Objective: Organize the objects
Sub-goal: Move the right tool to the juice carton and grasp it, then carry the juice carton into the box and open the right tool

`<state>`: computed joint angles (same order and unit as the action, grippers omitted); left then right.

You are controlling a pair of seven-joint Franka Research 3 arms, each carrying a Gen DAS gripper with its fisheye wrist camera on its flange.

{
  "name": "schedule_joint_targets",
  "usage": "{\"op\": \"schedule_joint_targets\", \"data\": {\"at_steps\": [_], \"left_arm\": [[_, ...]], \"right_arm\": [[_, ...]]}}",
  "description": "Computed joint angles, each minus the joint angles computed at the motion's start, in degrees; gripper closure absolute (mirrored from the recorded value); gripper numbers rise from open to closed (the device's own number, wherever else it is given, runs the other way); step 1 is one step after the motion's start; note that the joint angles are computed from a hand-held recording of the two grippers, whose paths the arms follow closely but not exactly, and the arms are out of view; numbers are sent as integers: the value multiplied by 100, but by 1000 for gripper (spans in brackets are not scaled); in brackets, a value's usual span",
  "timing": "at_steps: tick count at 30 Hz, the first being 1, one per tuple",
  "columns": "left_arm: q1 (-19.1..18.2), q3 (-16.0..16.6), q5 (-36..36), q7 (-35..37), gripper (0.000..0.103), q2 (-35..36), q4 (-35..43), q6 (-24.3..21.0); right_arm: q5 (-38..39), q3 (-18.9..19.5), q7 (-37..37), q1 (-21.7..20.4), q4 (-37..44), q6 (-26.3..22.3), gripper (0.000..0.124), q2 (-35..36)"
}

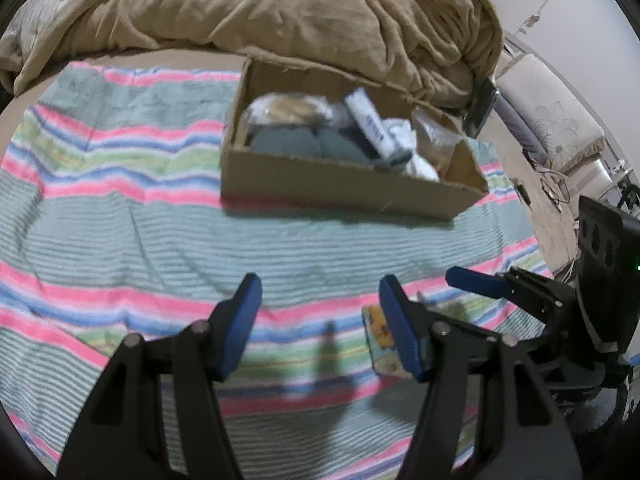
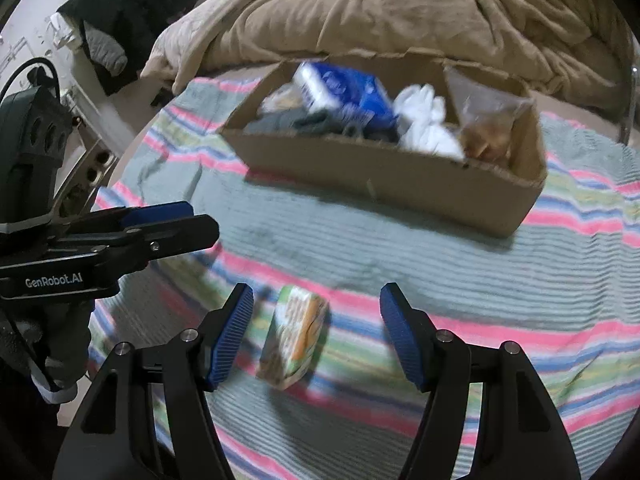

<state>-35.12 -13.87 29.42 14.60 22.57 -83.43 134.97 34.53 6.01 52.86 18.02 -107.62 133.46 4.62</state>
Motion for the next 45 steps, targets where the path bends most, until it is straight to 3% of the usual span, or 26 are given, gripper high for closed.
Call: {"op": "schedule_joint_targets", "data": {"at_steps": [12,15,17,21,45], "left_arm": [[12,-73,-88,-171,40,-150,-378,-27],[35,-101,-130,-203,40,-212,-509,-29],[50,-129,-183,-229,40,-246,-593,-24],[60,-171,-259,-239,40,-253,-651,-45],[-78,-25,10,-188,40,-16,-60,-190]], "right_arm": [[-154,35,35,103,-292,-147,56,-68],[-191,32,43,112,-321,-135,69,-68],[-245,34,45,120,-323,-142,88,-46],[-143,33,-112,103,-355,-214,98,-74],[114,-146,-284,-155,65,21,99,-178]]}}
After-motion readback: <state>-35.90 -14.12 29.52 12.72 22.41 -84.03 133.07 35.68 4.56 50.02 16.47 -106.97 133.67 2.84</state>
